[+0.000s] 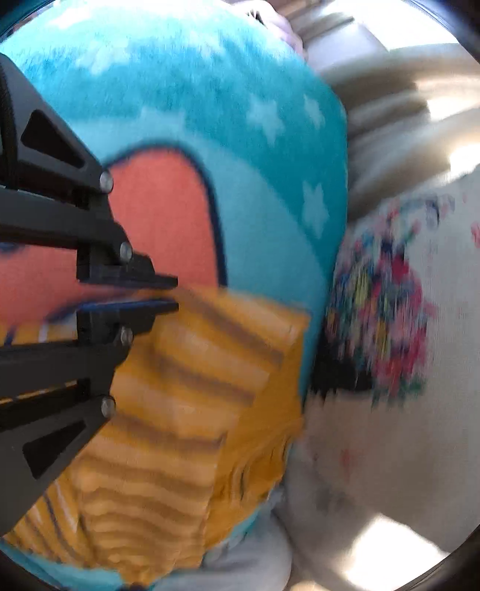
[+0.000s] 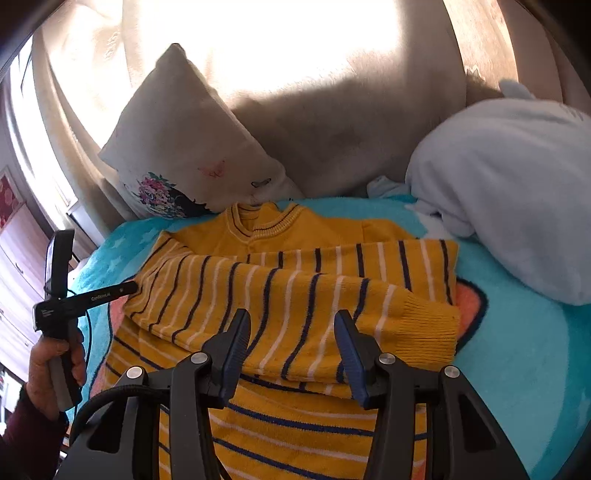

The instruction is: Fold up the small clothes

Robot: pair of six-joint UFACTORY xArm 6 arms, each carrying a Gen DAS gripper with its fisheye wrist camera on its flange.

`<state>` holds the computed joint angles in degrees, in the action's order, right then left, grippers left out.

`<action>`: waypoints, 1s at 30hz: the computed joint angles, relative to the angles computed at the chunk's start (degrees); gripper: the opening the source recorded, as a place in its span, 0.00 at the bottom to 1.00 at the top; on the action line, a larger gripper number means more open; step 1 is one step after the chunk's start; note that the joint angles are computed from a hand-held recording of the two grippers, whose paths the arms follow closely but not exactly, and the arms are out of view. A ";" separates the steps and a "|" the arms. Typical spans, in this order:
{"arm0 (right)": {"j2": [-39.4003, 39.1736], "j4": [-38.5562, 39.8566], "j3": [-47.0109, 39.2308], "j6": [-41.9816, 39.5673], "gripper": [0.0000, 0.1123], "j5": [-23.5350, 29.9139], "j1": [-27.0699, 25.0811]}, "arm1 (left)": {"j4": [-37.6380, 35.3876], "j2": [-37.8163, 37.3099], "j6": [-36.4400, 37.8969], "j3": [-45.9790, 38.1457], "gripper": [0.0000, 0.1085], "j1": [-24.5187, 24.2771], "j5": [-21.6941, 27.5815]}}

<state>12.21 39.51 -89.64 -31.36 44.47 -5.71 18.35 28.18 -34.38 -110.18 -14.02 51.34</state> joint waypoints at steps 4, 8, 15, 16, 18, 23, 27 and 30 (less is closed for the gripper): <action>2.05 3.94 -2.68 -0.86 0.46 3.36 0.30 | -4.01 -4.07 1.35 7.53 0.03 2.06 -5.15; 6.92 10.42 -10.79 -2.45 0.48 15.18 1.73 | -6.85 -13.33 1.56 19.49 0.35 3.42 -12.07; 15.29 2.67 -23.99 -2.52 0.56 19.96 13.68 | 4.26 -31.14 -14.57 39.77 0.64 3.34 -18.91; 16.19 -0.82 -25.05 -1.86 0.56 18.94 15.84 | 4.74 -32.95 -16.34 41.93 0.64 3.50 -19.54; 17.75 -11.64 -26.44 1.47 0.58 14.66 20.79 | 4.29 -35.95 -17.87 45.62 0.64 3.93 -21.32; 22.81 -37.60 -29.09 14.02 0.49 8.84 27.39 | 2.48 -40.07 -17.80 52.36 0.64 5.30 -26.63; 27.67 -28.40 -39.05 15.47 0.15 15.78 24.45 | -3.98 -42.30 -13.71 56.32 0.64 6.72 -29.86; 30.67 -17.01 -45.32 14.50 0.14 19.71 21.74 | -7.23 -44.16 -12.24 58.92 0.64 7.55 -32.31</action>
<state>42.88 22.50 -134.96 -16.86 64.18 16.03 11.12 -15.98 -46.62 -51.26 -6.47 19.03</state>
